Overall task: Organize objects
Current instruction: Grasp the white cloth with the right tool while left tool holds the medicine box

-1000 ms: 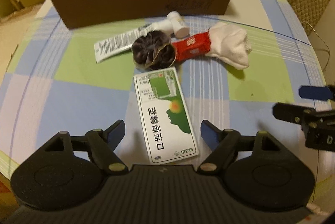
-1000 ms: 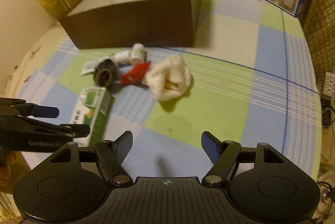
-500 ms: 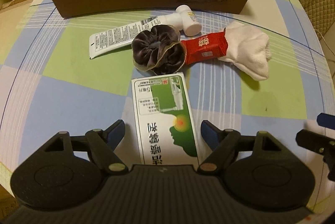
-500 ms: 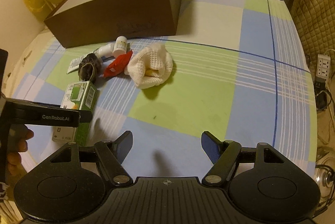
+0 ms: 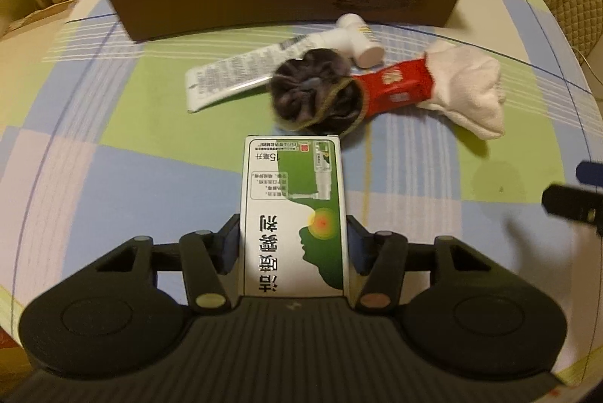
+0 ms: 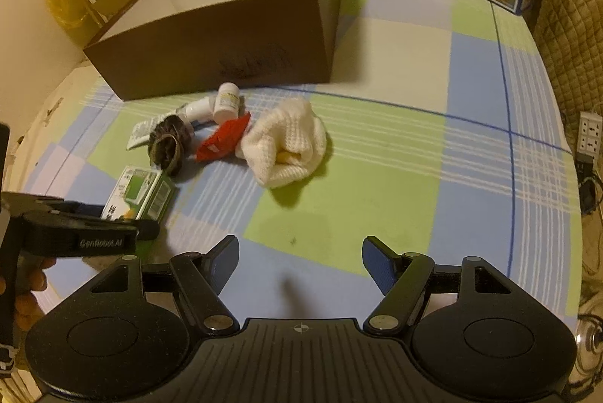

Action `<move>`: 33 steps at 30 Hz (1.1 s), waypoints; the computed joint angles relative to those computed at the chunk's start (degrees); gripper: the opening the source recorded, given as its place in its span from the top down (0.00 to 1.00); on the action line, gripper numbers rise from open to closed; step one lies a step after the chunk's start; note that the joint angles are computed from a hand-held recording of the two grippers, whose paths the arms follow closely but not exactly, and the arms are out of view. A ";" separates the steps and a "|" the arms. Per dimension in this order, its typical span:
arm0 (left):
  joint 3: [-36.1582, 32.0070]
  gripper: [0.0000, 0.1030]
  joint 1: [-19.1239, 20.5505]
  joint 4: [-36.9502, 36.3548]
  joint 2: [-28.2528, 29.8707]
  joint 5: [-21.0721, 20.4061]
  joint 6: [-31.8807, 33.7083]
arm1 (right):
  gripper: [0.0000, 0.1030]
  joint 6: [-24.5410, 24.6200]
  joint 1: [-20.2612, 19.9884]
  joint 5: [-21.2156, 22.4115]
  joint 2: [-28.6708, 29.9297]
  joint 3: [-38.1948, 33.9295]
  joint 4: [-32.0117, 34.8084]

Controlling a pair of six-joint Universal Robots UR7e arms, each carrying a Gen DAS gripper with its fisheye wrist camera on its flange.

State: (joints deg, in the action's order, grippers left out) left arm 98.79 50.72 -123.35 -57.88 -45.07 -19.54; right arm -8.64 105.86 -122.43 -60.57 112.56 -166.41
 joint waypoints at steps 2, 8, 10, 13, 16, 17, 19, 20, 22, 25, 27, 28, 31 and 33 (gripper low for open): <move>0.84 0.49 0.19 -0.29 -1.18 0.89 -0.26 | 0.33 -1.03 0.08 -0.01 0.87 -0.86 -1.03; 2.06 0.50 0.89 -1.37 -3.59 4.64 -0.63 | 0.33 -3.99 -0.18 1.30 3.87 -4.76 -3.33; 1.47 0.50 1.18 -1.02 -4.00 5.58 -1.23 | 0.33 -4.28 -0.29 1.44 5.18 -6.49 -3.35; 0.75 0.50 1.57 -0.69 -4.56 6.76 -2.01 | 0.33 -4.60 -0.50 1.42 7.06 -8.81 -3.30; 0.14 0.50 1.80 -0.40 -4.87 7.79 -2.52 | 0.33 -3.68 -0.82 1.42 8.72 -11.02 -2.16; 0.03 0.50 1.85 -0.41 -4.95 7.94 -2.60 | 0.33 -3.32 -0.96 1.52 9.28 -11.71 -1.80; -0.19 0.50 1.97 -0.25 -5.11 8.28 -2.79 | 0.33 -2.99 -1.16 1.37 10.15 -12.75 -1.01; -0.33 0.50 2.07 -0.22 -5.13 8.36 -2.72 | 0.33 -2.87 -1.21 1.00 10.64 -13.30 -0.54; -0.46 0.50 2.17 -0.32 -5.22 8.32 -2.58 | 0.34 -2.39 -1.27 -0.06 11.55 -14.22 0.40; -0.51 0.50 2.22 -0.43 -5.19 8.22 -2.40 | 0.53 -1.49 -1.76 0.40 11.88 -14.62 2.06; -0.63 0.50 2.27 -0.50 -5.13 8.17 -2.21 | 0.58 -1.57 -1.90 0.23 11.91 -14.38 2.32; -0.74 0.50 2.32 -0.63 -5.09 8.05 -1.96 | 0.67 -2.05 -1.87 0.22 11.81 -14.04 1.85; -1.12 0.50 2.43 -1.01 -4.77 7.88 -1.29 | 0.75 -2.77 -1.71 -0.17 11.41 -13.62 1.79; -1.32 0.50 2.46 -1.45 -4.57 7.67 -0.77 | 0.76 -2.32 -1.62 -0.35 11.04 -13.51 2.21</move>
